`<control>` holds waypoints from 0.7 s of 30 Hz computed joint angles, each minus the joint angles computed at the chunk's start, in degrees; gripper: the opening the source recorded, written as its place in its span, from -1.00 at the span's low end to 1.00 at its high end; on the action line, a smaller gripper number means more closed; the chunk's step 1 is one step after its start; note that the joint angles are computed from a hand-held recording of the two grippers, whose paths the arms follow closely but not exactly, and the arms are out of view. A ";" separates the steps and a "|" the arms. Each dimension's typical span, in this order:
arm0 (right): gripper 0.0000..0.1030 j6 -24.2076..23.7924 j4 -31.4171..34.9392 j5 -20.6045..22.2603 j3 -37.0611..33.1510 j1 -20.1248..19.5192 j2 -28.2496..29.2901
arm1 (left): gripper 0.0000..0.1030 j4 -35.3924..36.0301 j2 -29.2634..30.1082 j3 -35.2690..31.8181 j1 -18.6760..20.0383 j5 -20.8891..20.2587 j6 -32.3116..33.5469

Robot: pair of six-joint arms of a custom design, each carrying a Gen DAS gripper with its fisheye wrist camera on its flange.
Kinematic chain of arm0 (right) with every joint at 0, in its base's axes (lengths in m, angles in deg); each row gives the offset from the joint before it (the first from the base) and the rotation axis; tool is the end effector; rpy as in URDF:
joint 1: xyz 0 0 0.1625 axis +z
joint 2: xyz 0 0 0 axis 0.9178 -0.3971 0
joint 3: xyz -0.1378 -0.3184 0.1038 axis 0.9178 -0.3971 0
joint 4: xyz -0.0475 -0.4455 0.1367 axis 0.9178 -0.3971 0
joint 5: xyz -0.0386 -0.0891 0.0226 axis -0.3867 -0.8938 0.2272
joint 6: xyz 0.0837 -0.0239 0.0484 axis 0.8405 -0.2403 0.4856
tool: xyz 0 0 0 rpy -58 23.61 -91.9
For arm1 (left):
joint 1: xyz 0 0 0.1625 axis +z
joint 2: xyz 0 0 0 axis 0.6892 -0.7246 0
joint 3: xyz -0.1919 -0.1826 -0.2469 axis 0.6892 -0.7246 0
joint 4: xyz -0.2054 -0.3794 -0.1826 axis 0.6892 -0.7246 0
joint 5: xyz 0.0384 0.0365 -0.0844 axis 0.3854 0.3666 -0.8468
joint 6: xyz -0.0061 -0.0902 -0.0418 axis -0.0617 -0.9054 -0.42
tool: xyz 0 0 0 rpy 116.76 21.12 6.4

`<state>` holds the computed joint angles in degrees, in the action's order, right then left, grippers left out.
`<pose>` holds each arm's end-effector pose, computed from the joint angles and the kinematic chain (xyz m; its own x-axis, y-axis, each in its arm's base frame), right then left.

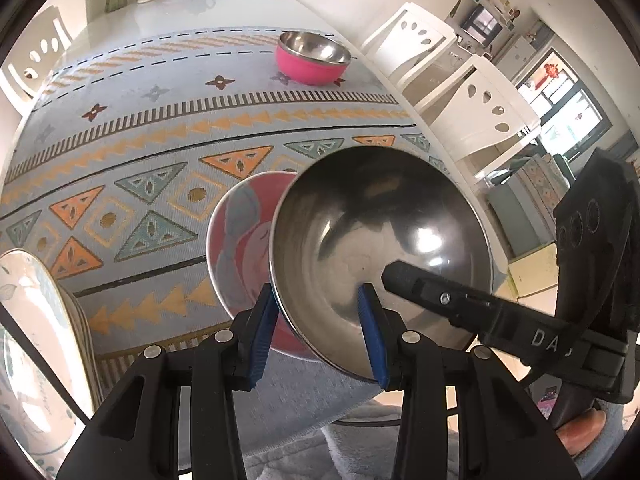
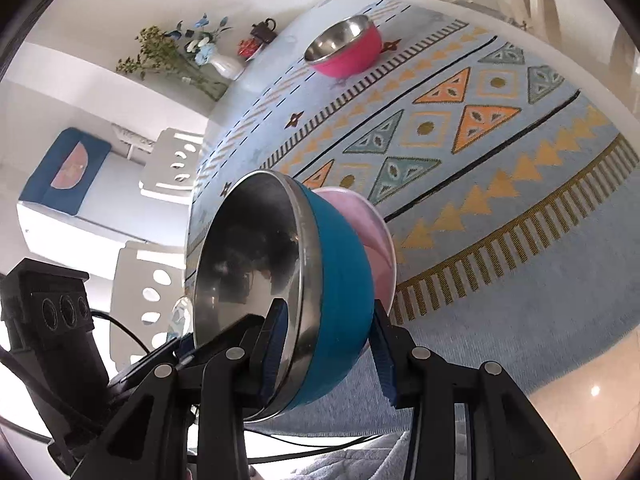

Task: Organize plates and bowls
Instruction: 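Carry the blue steel bowl with the left gripper and lower it into the pink bowl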

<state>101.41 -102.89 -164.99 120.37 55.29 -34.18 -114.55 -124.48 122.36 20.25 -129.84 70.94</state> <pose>0.3254 -0.4041 0.0141 -0.8343 0.5500 -0.0379 0.3624 0.4953 -0.7895 -0.1085 -0.5710 0.2470 -0.5810 0.8004 -0.1476 0.7800 0.5993 0.1799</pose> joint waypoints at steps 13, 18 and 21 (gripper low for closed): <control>-0.20 2.89 10.09 -2.45 -2.48 -0.09 -0.80 | 0.08 2.83 2.70 -3.88 0.65 0.58 -0.41; 0.18 6.57 22.72 -13.11 -5.29 3.27 -1.27 | 0.19 -0.95 1.79 -3.61 0.31 3.20 0.32; 0.28 8.98 24.72 -14.39 -4.26 3.52 -2.43 | 0.19 -1.02 2.46 -4.91 1.20 2.78 -1.31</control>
